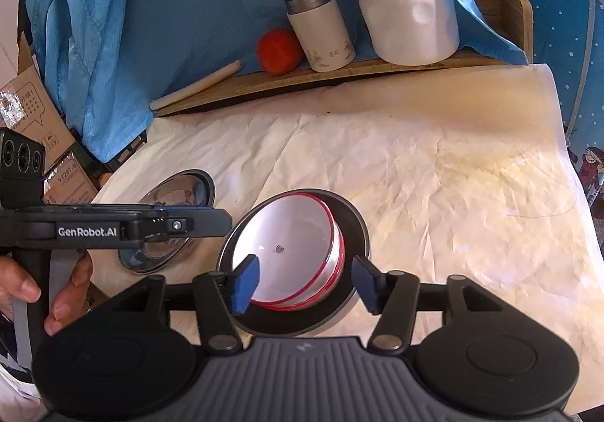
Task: Organize plates and bowls
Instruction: 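Hold the nested white bowls, then open both grippers to release them, then move both grippers to the rim of the steel bowl holding the white bowls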
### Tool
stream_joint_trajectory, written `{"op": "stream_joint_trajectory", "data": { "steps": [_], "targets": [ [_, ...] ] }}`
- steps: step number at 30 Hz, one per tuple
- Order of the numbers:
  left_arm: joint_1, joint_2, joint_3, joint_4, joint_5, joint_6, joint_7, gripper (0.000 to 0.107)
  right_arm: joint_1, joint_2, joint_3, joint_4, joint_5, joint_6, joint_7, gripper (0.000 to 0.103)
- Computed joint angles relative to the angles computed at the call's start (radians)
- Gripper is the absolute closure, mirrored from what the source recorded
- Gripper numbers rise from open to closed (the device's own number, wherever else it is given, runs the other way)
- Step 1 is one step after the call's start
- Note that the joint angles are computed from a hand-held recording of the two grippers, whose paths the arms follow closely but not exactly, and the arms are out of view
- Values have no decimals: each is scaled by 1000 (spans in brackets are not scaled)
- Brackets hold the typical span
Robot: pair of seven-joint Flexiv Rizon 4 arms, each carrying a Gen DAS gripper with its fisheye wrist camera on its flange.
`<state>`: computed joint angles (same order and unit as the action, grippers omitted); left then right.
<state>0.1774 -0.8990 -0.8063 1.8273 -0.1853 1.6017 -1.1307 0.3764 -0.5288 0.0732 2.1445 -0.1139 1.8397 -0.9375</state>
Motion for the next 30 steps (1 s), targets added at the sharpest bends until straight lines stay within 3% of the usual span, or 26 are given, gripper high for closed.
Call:
{"op": "stream_joint_trajectory", "data": {
  "steps": [3,6,10,14,23,30],
  "targets": [
    [5,-2,-2,8,5,34,-15,49,22,3,-22,12,19,27,-2,31],
    [-3,6,18,12,23,58,-36,40,73,6,-72,30,60,72,-18,14],
    [-27,19,60,4,45,79,-64,29,56,-4,-58,33,89,126,-32,4],
    [-36,18,79,-8,63,94,-82,8,76,-5,-76,37,124,134,-49,1],
    [-96,45,180,-23,93,112,-106,5,198,19,-183,67,192,88,-112,0],
    [-111,89,236,21,103,87,-81,5,387,40,-358,109,270,58,-181,0]
  ]
}}
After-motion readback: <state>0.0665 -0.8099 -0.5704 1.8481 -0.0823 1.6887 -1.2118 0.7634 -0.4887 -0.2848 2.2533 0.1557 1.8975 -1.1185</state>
